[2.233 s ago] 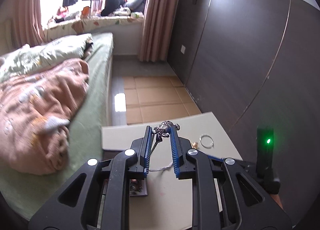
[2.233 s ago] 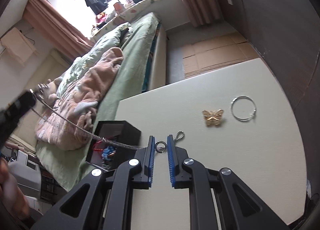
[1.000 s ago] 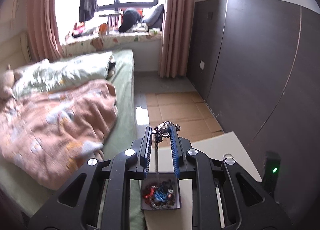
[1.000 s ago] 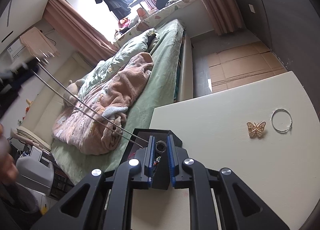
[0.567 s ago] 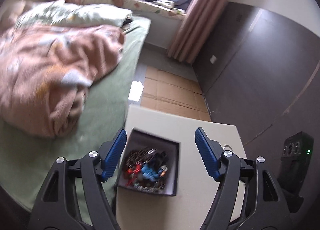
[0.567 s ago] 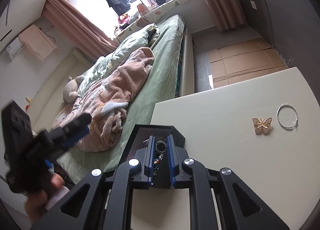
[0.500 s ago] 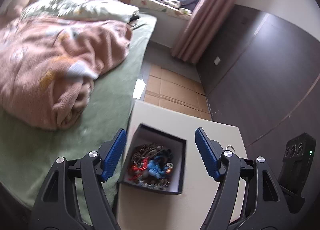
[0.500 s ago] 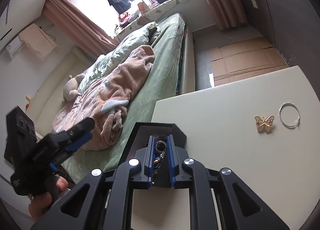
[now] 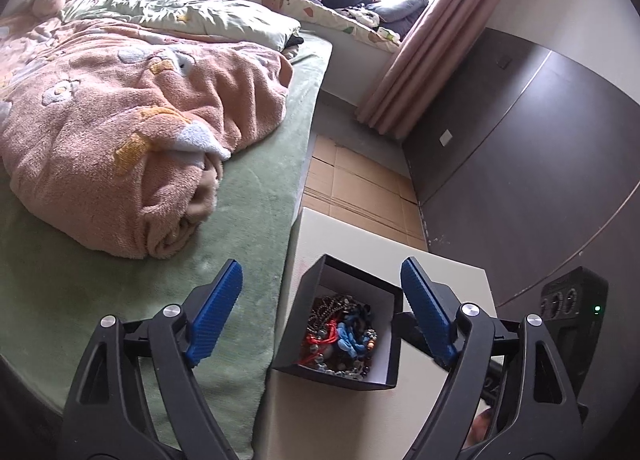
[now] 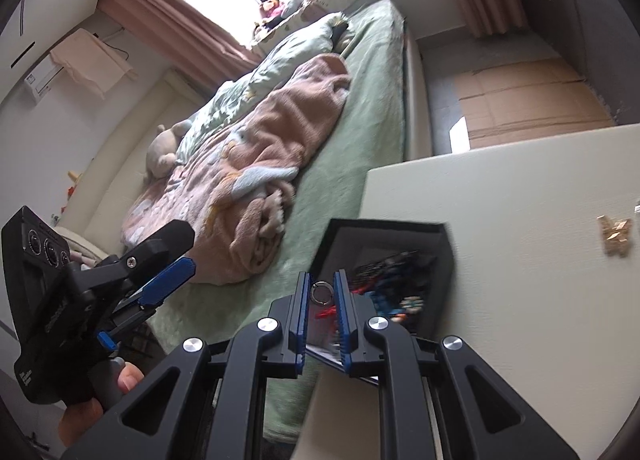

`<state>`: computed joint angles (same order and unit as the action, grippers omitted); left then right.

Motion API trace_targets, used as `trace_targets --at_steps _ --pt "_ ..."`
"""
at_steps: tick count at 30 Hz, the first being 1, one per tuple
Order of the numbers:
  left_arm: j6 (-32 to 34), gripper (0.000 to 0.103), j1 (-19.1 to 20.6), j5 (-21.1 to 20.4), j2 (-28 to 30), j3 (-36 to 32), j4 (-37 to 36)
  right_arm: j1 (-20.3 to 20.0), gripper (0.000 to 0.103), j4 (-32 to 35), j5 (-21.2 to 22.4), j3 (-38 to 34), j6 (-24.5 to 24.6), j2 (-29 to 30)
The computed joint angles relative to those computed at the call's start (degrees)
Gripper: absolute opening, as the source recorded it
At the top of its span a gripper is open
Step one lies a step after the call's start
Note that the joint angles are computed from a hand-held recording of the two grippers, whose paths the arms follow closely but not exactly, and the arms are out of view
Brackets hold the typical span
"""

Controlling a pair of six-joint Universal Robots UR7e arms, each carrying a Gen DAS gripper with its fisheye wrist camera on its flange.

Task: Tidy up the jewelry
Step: 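Open both tools over the black box and move them back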

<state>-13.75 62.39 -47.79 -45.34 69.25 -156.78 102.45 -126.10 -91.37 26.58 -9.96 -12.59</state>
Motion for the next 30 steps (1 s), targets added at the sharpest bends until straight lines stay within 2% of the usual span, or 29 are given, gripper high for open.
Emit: trace_targets --at_steps 2,4,5,7,11,13,15,17,19,21,24,28,30 --pt "-0.63 0.081 0.23 -0.28 -0.22 0.05 0.19 0.23 0.018 2.63 0.06 -2.55 0.07 1.46" --pt "-1.0 0.081 0.43 -0.47 -0.37 0.16 0.46 0.18 0.036 4.61 0.66 -4.04 0.3 2.24" --pt "-1.01 0.081 0.49 -0.53 -0.38 0.15 0.59 0.26 0.039 3.7 -0.07 -3.34 0.32 1.91" --pt "-1.13 0.081 0.53 -0.74 -0.37 0.13 0.86 0.24 0.052 1.35 -1.37 -0.76 0.54 0.37" --pt "-1.01 0.081 0.31 -1.28 -0.2 0.22 1.24 -0.14 0.06 -4.32 -3.13 5.95 1.21 -3.82" --pt "-0.68 0.081 0.07 -1.48 -0.03 0.18 1.67 -0.46 0.069 -7.44 -4.4 10.07 1.92 -6.48" --pt "-0.39 0.082 -0.26 -1.53 0.33 -0.02 2.28 -0.8 0.073 -9.43 -5.43 12.61 2.43 -8.23" --pt "-0.09 0.087 -0.55 -1.41 0.65 -0.1 2.64 -1.19 0.078 -11.21 -7.22 14.84 3.45 -9.85" --pt "0.39 0.092 -0.97 -0.83 1.09 -0.18 2.65 -1.69 0.087 -13.76 -9.32 17.46 4.87 -11.51" --pt "0.95 0.097 -1.47 -0.01 1.78 -0.52 2.98 -2.07 0.09 -15.9 -11.86 19.53 6.01 -12.74" --pt "1.24 0.098 -2.07 1.36 3.03 -1.57 4.47 -2.58 0.096 -17.62 -15.06 22.01 8.04 -14.59" --pt "1.61 0.098 -2.6 1.26 5.1 -3.62 8.13 -2.63 0.096 -21.5 -20.57 24.45 9.18 -16.43" --pt "2.14 0.098 -3.05 1.36 5.96 -4.27 8.53 -3.15 0.096 -21.93 -21.52 25.09 10.19 -17.24"
